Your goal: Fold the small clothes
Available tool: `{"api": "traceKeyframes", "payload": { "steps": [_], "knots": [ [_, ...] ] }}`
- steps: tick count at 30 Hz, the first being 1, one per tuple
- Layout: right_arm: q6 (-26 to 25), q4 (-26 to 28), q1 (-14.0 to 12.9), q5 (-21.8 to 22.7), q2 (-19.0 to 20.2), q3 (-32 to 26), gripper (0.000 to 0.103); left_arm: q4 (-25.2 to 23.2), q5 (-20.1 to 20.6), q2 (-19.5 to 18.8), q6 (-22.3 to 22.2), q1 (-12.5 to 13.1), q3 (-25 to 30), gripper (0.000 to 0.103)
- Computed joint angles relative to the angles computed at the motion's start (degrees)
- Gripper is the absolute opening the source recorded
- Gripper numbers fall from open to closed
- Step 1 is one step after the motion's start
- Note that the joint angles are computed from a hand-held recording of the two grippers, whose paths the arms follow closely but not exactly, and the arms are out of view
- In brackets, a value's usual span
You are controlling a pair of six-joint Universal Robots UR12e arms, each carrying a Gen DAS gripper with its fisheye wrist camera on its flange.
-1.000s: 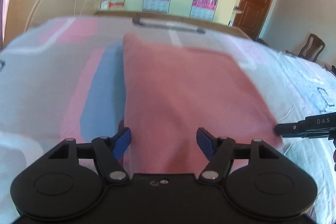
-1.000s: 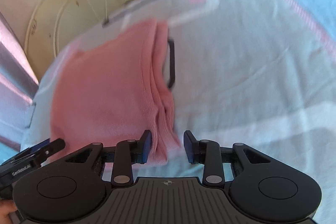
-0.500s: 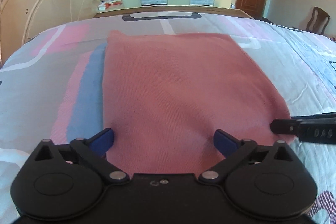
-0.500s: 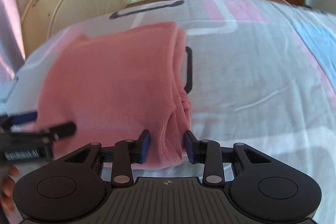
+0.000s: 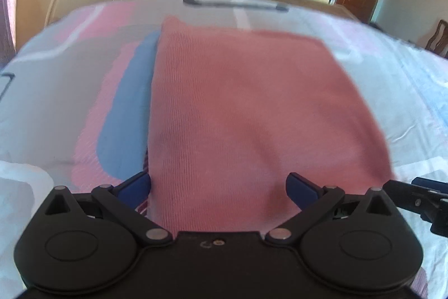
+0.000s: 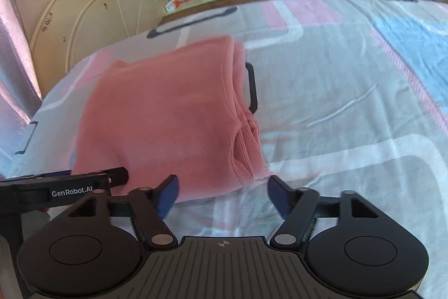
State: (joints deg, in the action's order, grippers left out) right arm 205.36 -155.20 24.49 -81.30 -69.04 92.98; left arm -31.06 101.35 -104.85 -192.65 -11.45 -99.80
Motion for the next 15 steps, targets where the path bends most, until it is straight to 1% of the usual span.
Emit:
{"api": "traceKeyframes", "payload": {
  "steps": [2,5,7,8,10,13,15],
  "knots": [
    [-0.6,-0.4,-0.2,1.1,-1.0,0.6,0.077,0.9,1.4,0.9,1.4,-0.7,-0.5,0.102],
    [-2.4,-1.1,-0.4,2.7,-2.8,1.9,0.08,3.4,1.3,3.1,-0.1,-1.3,-2.0,0.102],
    [-4.2,-1.8,-0.5,3.2,-4.2,3.1,0.082,4.8,4.2,4.2,-1.0,-2.5,-2.7,0.102],
    [-5.0,-2.1,-0.5,3.6,-5.0,3.7,0.083,5.3,7.0,4.8,-1.9,-3.6,-3.1,0.102],
    [-6.6,-2.9,-0.8,5.3,-6.7,5.2,0.087,4.3,12.2,5.9,-4.0,-5.7,-3.2,0.102],
    [-8.9,-3.8,-1.4,8.1,-9.8,8.0,0.093,4.1,14.3,7.9,-4.6,-7.7,-4.1,0.102],
    [-10.1,-5.1,-1.5,8.5,-12.2,10.1,0.098,1.6,17.3,9.1,-6.3,-9.5,-4.0,0.102]
  ]
}}
